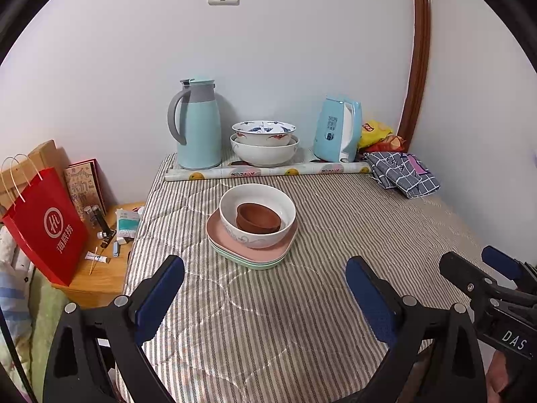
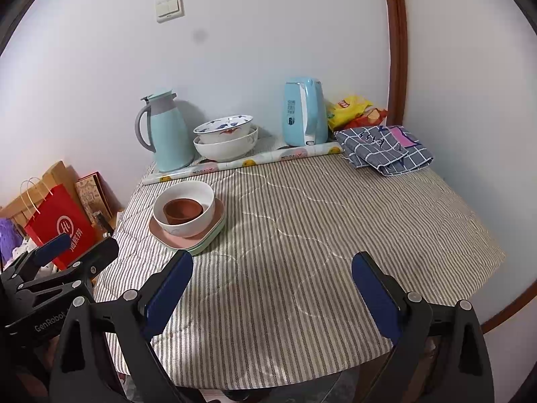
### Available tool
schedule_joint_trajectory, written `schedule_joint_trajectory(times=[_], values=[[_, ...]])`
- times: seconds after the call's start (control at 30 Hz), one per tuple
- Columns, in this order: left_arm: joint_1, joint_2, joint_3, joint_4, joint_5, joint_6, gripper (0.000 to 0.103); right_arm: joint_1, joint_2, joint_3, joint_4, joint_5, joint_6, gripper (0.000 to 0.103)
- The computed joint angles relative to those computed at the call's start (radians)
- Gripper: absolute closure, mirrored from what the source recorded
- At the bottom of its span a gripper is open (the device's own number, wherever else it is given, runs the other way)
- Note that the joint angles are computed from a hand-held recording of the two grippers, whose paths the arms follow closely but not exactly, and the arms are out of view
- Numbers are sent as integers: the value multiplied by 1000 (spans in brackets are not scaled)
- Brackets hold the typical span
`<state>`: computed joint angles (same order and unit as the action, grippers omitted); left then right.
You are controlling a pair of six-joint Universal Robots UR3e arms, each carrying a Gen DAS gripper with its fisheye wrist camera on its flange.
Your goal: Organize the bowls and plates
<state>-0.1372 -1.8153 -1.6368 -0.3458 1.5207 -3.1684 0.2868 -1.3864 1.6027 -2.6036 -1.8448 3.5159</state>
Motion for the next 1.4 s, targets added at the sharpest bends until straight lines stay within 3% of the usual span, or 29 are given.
schedule_joint_trajectory(times=[1.4], values=[[1,13,-10,9,4,5,5,16,-5,-13,4,-7,-1,8]])
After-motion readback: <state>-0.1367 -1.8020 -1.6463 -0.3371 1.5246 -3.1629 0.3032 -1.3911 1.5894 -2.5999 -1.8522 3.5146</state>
